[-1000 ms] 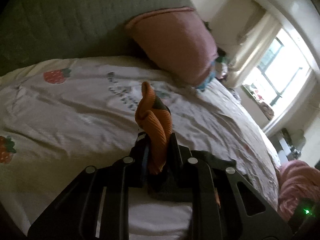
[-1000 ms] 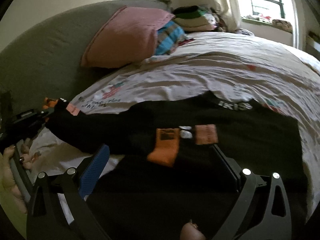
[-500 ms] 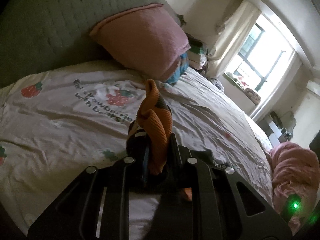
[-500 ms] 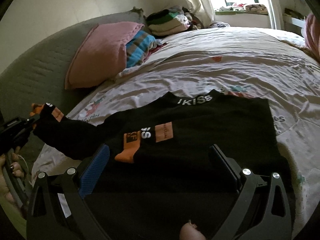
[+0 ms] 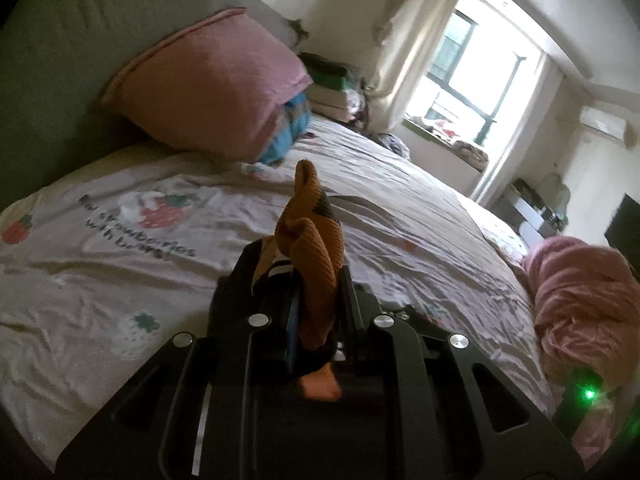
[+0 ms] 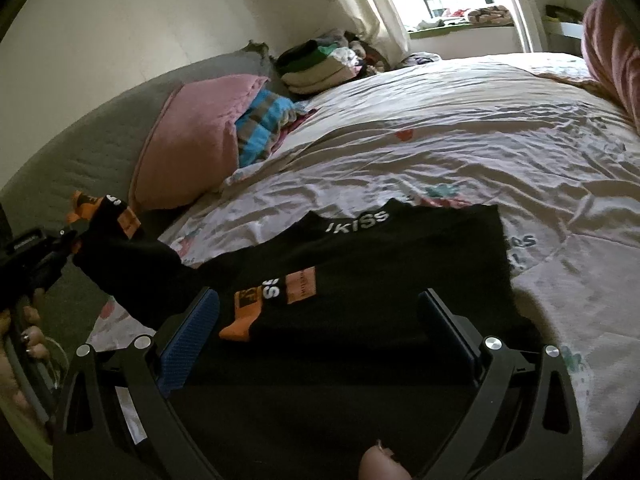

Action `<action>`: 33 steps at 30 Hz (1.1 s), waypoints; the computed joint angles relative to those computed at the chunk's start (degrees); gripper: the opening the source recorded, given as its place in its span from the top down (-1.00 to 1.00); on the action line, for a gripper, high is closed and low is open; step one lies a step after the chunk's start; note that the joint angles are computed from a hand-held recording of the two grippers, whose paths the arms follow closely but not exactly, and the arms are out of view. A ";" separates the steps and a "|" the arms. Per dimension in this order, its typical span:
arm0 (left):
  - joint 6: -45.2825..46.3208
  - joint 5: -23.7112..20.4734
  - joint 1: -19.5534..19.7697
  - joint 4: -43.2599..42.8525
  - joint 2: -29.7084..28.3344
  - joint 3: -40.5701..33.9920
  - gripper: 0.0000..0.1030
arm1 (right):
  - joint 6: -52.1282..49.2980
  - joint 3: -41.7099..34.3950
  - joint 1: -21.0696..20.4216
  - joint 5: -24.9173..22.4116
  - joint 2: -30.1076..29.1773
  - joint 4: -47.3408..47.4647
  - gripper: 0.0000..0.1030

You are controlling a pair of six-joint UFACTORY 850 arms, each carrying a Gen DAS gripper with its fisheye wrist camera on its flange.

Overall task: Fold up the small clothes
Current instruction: 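Carry the sleeve across the shirt body and release it with the left gripper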

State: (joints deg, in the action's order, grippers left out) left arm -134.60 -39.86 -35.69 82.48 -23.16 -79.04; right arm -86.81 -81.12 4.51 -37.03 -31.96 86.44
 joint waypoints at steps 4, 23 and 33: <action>3.18 1.52 -0.17 -0.45 -2.71 -3.61 0.82 | 0.07 -0.12 -1.43 -0.24 -0.14 0.79 -0.91; 18.87 14.43 0.21 -11.78 -17.90 -18.82 0.86 | 1.91 -1.61 -6.58 3.00 -2.21 3.77 -0.91; 35.94 21.77 0.63 -25.20 -24.81 -25.43 0.83 | 4.70 -2.81 -7.23 7.43 -3.40 2.66 -0.91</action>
